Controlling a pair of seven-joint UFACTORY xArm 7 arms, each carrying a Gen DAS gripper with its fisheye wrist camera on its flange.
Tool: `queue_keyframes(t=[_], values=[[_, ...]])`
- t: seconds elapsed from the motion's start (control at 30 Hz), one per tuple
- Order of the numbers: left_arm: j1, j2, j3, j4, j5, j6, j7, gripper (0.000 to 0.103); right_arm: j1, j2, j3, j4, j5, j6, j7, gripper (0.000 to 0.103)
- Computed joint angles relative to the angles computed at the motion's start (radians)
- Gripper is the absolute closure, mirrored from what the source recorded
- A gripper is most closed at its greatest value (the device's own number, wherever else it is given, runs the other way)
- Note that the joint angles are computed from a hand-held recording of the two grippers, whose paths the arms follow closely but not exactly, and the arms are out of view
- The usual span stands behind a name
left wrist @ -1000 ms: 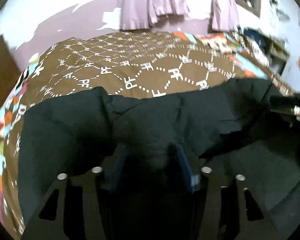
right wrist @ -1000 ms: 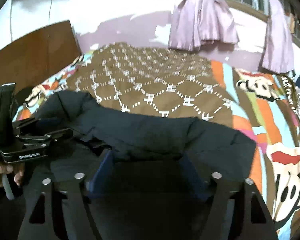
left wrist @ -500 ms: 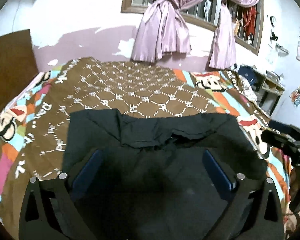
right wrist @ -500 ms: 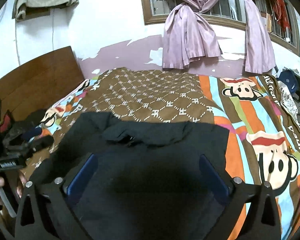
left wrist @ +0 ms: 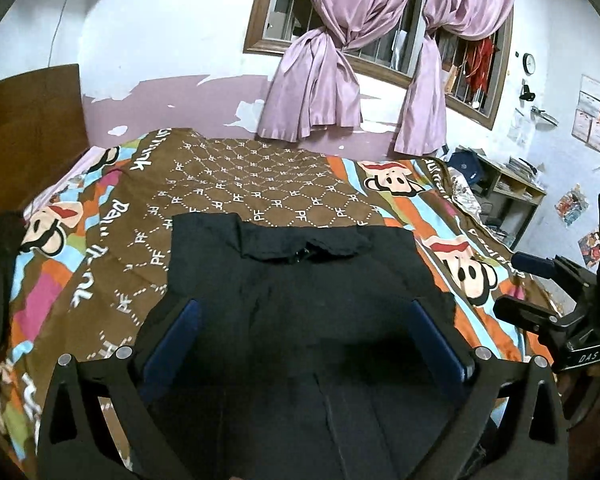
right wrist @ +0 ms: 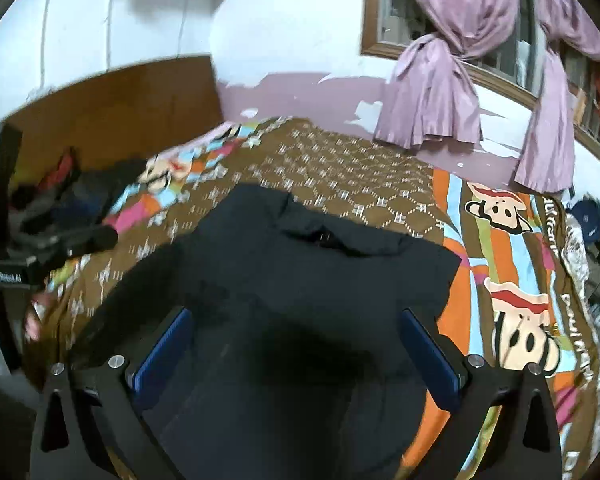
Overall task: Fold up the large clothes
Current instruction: 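Lay the folded hem onto the jacket and release both grippers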
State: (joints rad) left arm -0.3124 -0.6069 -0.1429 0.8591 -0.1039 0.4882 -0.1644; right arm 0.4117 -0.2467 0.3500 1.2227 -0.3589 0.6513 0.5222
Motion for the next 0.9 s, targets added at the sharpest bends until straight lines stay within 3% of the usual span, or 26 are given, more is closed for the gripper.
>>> queue_keyframes(t=[0.27, 0.4, 0.63, 0.9], values=[[0.022, -0.186, -0.081, -0.086, 0.083, 0.166, -0.046, 0.002, 0.057, -0.067, 0.042, -0.050, 0.052, 0.134, -0.023, 0.000], [-0.008, -0.260, -0.098, -0.149, 0.098, 0.233, -0.035, 0.002, 0.069, -0.109, 0.066, -0.112, 0.068, 0.112, 0.029, 0.000], [-0.051, -0.404, -0.084, -0.281, 0.078, 0.306, -0.027, 0.002, 0.082, -0.139, 0.088, -0.217, 0.063, 0.059, 0.034, 0.000], [-0.047, -0.603, -0.022, -0.478, 0.088, 0.386, 0.049, 0.002, 0.183, -0.086, 0.049, -0.297, 0.212, 0.091, -0.100, 0.000]])
